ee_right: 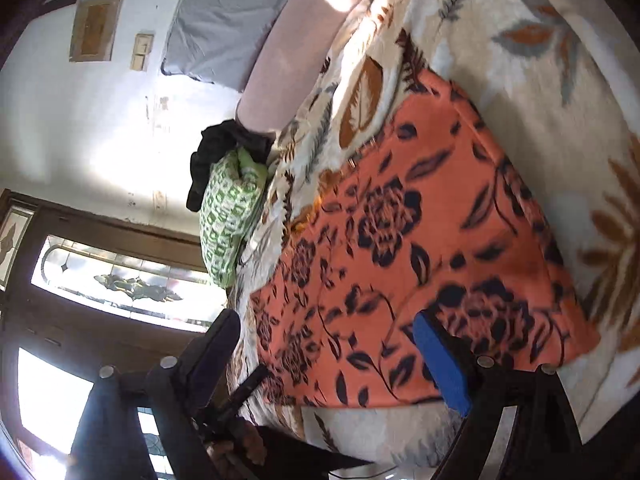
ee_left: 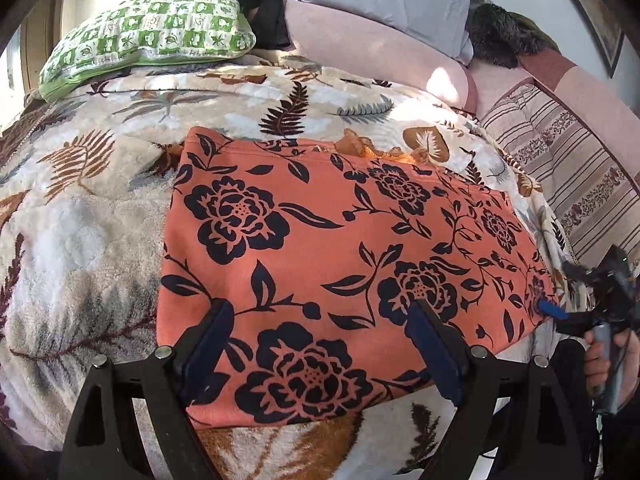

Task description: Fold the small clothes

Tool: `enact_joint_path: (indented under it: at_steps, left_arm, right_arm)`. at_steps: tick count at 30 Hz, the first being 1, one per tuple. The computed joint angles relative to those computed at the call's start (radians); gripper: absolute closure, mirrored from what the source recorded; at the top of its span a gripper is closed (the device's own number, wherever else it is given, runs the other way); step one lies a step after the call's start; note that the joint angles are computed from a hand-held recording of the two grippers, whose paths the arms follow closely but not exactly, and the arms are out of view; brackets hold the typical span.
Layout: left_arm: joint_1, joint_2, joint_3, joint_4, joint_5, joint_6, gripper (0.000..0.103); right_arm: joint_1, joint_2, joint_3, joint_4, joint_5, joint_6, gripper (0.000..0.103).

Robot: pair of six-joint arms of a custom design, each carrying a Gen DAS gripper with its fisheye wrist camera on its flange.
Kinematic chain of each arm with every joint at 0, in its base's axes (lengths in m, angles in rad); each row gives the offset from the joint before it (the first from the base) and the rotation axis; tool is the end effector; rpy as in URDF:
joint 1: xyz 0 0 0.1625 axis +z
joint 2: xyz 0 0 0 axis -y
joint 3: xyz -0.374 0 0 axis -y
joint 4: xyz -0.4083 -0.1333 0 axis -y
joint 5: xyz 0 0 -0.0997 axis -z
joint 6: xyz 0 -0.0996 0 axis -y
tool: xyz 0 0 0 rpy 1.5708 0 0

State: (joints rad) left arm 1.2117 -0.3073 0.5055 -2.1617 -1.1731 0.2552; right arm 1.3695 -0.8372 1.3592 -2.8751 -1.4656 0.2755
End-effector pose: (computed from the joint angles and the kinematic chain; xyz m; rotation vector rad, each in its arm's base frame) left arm -0.1498 -0.8881 0.1486 0.7162 2.6176 -0.5670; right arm -0.0081 -0.7586 0.2367 0.6000 2.7253 -1.1443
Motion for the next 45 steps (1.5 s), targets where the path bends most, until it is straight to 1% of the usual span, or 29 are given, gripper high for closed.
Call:
enact_joint_path:
  at_steps: [1, 2, 3, 4, 5, 7, 8, 9, 11, 14, 17, 21, 23, 25, 29, 30, 31, 32, 33, 34, 35, 36, 37, 38, 39, 41, 42, 44, 45]
  left_arm:
    - [-0.003, -0.022, 0.037, -0.015, 0.018, 0.005, 0.014]
    - [-0.006, -0.043, 0.073, -0.026, 0.041, 0.007, 0.014]
    - [-0.007, -0.069, 0.116, -0.049, 0.056, 0.007, 0.014]
    - [-0.005, -0.094, 0.157, -0.079, 0.058, 0.001, 0.014]
    - [-0.002, -0.118, 0.194, -0.104, 0.055, -0.014, 0.014]
    - [0.005, -0.148, 0.235, -0.131, 0.041, -0.047, 0.014]
    - [0.008, -0.157, 0.248, -0.138, 0.040, -0.059, 0.014]
    - [0.010, -0.159, 0.251, -0.140, 0.045, -0.066, 0.014]
    - [0.011, -0.161, 0.259, -0.137, 0.067, -0.071, 0.014]
    - [0.012, -0.188, 0.303, -0.167, 0.070, -0.065, 0.014]
    - [0.011, -0.204, 0.325, -0.188, 0.065, -0.061, 0.014]
    - [0.006, -0.207, 0.326, -0.199, 0.056, -0.055, 0.014]
    - [0.002, -0.211, 0.334, -0.213, 0.048, -0.041, 0.014]
    - [-0.001, -0.211, 0.335, -0.219, 0.039, -0.029, 0.014]
    - [-0.005, -0.200, 0.318, -0.209, 0.035, -0.016, 0.014]
    - [-0.005, -0.196, 0.313, -0.206, 0.035, -0.017, 0.014]
    - [-0.005, -0.191, 0.306, -0.204, 0.036, -0.017, 0.014]
    - [-0.005, -0.186, 0.300, -0.201, 0.044, -0.015, 0.014]
    - [-0.005, -0.182, 0.296, -0.200, 0.054, -0.013, 0.014]
    - [-0.004, -0.176, 0.290, -0.200, 0.059, -0.012, 0.014]
    - [-0.002, -0.166, 0.277, -0.195, 0.061, -0.017, 0.014]
    - [0.000, -0.153, 0.257, -0.179, 0.062, -0.026, 0.014]
    - [0.002, -0.137, 0.231, -0.160, 0.060, -0.033, 0.014]
    - [0.004, -0.119, 0.204, -0.139, 0.061, -0.036, 0.014]
    - [0.005, -0.105, 0.182, -0.120, 0.064, -0.036, 0.014]
    - [0.004, -0.088, 0.160, -0.106, 0.067, -0.024, 0.014]
    - [0.003, -0.084, 0.157, -0.108, 0.071, -0.017, 0.014]
    - [0.002, -0.077, 0.147, -0.108, 0.081, -0.014, 0.014]
    - [0.003, -0.073, 0.141, -0.106, 0.087, -0.018, 0.014]
  right_arm:
    - [-0.009, -0.005, 0.026, -0.028, -0.056, 0.019, 0.014]
    - [-0.007, -0.005, 0.051, -0.097, -0.070, 0.053, 0.015]
    - [-0.011, -0.017, 0.077, -0.137, -0.048, 0.082, 0.015]
    - [-0.001, -0.027, 0.089, -0.146, -0.068, 0.076, 0.015]
    - [0.015, -0.035, 0.093, -0.149, -0.086, 0.043, 0.014]
    - [0.031, -0.045, 0.098, -0.149, -0.056, -0.016, 0.014]
    - [0.034, -0.046, 0.100, -0.151, -0.038, -0.034, 0.014]
    - [0.035, -0.046, 0.103, -0.155, -0.043, -0.038, 0.014]
    - [0.030, -0.043, 0.110, -0.169, -0.070, 0.001, 0.014]
    - [0.012, -0.046, 0.133, -0.193, -0.065, 0.076, 0.014]
    - [0.014, -0.057, 0.148, -0.200, -0.058, 0.063, 0.014]
    - [0.032, -0.055, 0.126, -0.197, -0.032, 0.039, 0.014]
    - [0.041, -0.045, 0.099, -0.184, 0.000, 0.026, 0.014]
    - [0.043, -0.024, 0.063, -0.168, 0.055, 0.017, 0.014]
    - [0.019, 0.033, -0.014, -0.148, 0.132, 0.059, 0.014]
    - [0.012, 0.049, -0.034, -0.135, 0.111, 0.074, 0.014]
    - [0.005, 0.055, -0.044, -0.107, 0.048, 0.106, 0.014]
    - [-0.013, 0.052, -0.031, -0.096, 0.013, 0.175, 0.014]
    - [-0.023, 0.053, -0.020, -0.126, 0.019, 0.239, 0.015]
    - [-0.029, 0.046, -0.007, -0.153, 0.043, 0.261, 0.015]
    - [-0.021, 0.037, -0.011, -0.137, 0.025, 0.242, 0.014]
    - [-0.007, 0.036, -0.029, -0.121, 0.002, 0.201, 0.014]
    - [0.003, 0.042, -0.059, -0.097, 0.009, 0.168, 0.014]
    - [0.008, 0.056, -0.102, -0.060, 0.038, 0.140, 0.014]
    - [0.012, 0.074, -0.156, -0.017, 0.058, 0.109, 0.014]
    - [0.025, 0.133, -0.289, 0.062, 0.034, 0.062, 0.014]
    - [0.023, 0.172, -0.367, 0.103, 0.033, 0.058, 0.014]
    - [0.002, 0.257, -0.522, 0.184, 0.044, 0.087, 0.014]
    - [-0.006, 0.295, -0.584, 0.222, 0.001, 0.114, 0.014]
